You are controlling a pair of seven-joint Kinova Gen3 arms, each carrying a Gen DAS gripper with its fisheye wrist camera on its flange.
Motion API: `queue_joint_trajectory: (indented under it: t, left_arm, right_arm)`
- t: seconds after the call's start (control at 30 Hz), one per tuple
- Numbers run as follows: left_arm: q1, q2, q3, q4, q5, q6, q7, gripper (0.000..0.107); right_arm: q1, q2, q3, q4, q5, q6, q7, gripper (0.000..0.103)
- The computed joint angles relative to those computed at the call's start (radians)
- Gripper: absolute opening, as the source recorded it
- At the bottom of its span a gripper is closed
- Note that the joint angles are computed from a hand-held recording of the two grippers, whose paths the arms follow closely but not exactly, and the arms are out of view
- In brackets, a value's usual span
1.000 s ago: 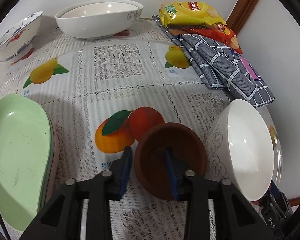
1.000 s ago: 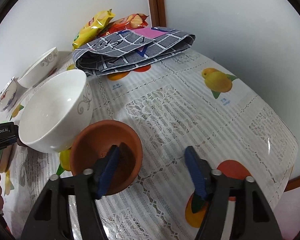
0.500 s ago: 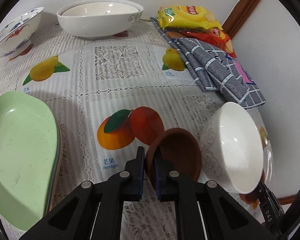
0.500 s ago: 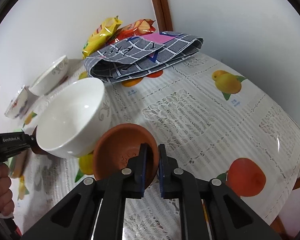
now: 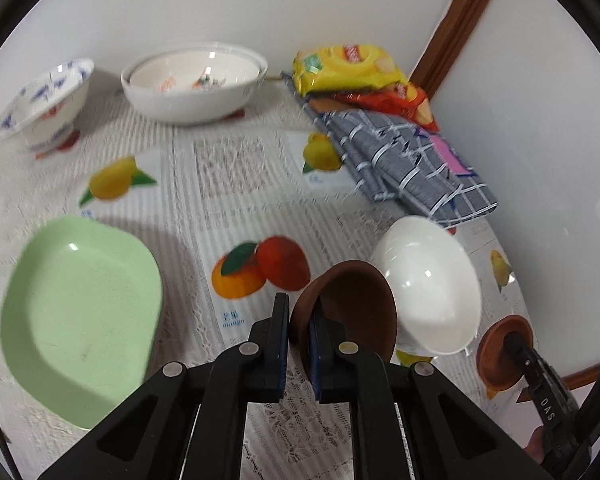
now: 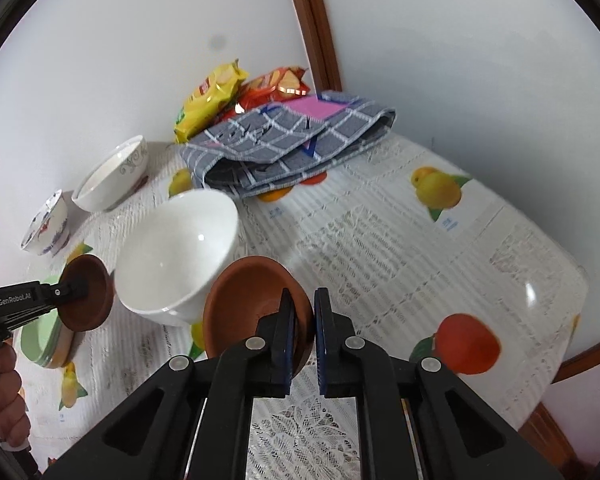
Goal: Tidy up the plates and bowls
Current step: 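Lift the brown bowl with the right tool over the white bowl while the left tool holds its bowl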
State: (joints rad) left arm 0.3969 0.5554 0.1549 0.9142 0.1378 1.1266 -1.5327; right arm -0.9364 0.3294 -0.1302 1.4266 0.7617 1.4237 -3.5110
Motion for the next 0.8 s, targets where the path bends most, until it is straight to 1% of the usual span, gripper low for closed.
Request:
queue_joint_trajectory:
  t: [0.17,0.3,0.47,0.63,0.73,0.8]
  left_arm:
    - [0.03,-0.026,-0.013,-0.033,-0.05,-0.013,-0.025,0.009]
    - [0.031,-0.032,-0.005,-0.063,-0.053,-0.026,-0.054,0.009]
    - [0.049,-0.015,-0.01,-0.111,-0.067,-0.017,-0.076,0.009]
    - [0.06,0.031,-0.011,-0.17,-0.07,0.001,-0.097,0.009]
    - [0.063,0.052,-0.012,-0.194,-0.067,-0.001,-0.114,0.009]
    - [0.058,0.059,-0.009,-0.191,-0.059,-0.017,-0.133,0.009]
  right_arm:
    - [-0.02,0.003,0.005,-0.069,0.03,0.074,0.03,0.009]
    - [-0.026,0.022,0.015,-0.133,0.046,0.117,0.076,0.009]
    - [-0.021,0.027,0.029,-0.165,0.046,0.11,0.093,0.009]
    - [-0.018,0.045,0.041,-0.192,0.043,0.111,0.114,0.009]
    - [-0.012,0.059,0.049,-0.209,0.032,0.105,0.131,0.009]
    - [-0.006,0.072,0.055,-0.224,0.024,0.103,0.151,0.009]
